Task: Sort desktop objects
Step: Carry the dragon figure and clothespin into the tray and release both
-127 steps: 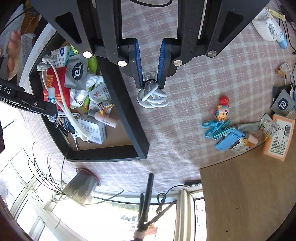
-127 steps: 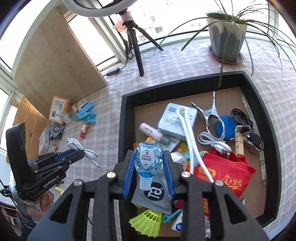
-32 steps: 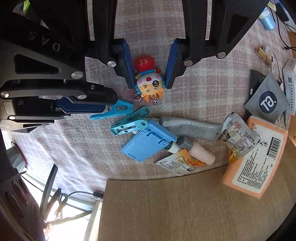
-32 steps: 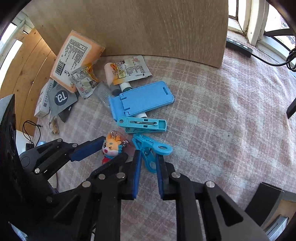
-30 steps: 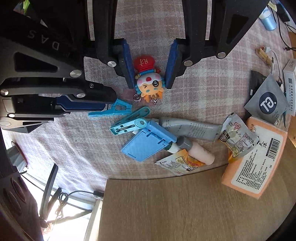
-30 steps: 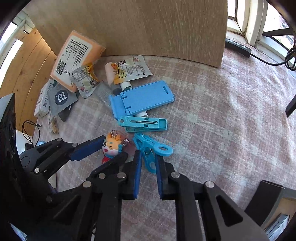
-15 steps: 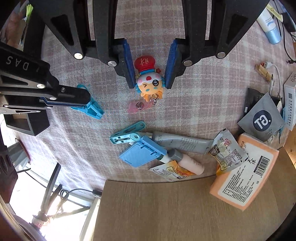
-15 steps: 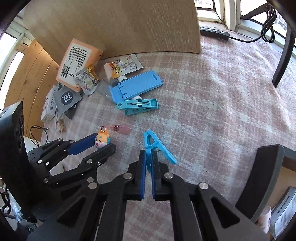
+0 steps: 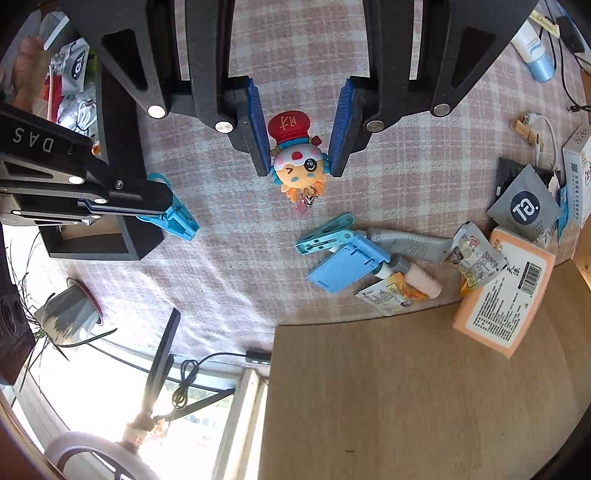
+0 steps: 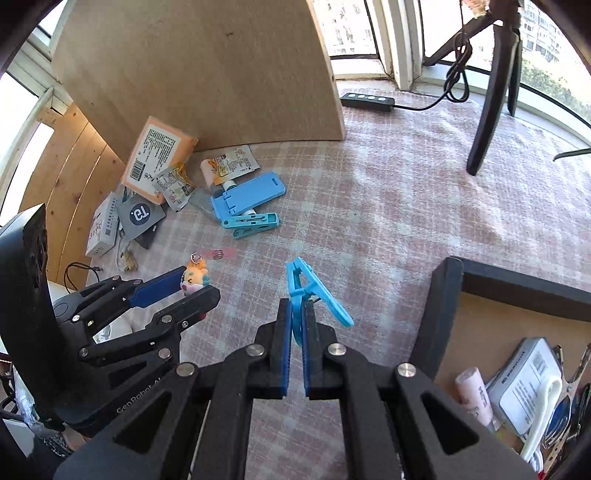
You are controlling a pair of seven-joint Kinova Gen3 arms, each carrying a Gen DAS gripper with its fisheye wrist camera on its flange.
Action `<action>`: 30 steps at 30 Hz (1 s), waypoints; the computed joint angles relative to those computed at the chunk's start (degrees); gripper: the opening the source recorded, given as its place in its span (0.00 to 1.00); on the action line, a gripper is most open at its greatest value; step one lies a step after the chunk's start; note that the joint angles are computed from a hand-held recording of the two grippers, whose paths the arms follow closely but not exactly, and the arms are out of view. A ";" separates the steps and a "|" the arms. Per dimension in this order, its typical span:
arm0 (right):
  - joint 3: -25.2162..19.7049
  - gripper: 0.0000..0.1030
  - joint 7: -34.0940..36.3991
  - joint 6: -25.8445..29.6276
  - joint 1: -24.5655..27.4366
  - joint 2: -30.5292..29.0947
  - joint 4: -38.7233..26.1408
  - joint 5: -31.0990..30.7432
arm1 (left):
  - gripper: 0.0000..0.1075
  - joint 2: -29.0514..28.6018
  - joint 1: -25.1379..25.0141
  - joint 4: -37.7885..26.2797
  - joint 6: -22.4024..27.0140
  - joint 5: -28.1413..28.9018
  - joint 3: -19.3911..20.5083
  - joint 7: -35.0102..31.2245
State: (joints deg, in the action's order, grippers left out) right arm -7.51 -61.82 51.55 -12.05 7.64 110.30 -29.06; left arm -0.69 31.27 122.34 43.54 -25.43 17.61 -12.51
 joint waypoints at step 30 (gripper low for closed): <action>14.21 0.29 8.78 4.96 21.28 -8.44 3.55 3.75 | 0.53 17.68 20.20 -27.44 0.53 1.71 -5.70 -15.55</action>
State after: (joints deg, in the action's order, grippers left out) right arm 6.70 -53.04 56.52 9.23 -0.80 113.85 -25.31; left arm 16.99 51.47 94.90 44.07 -23.71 11.91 -28.06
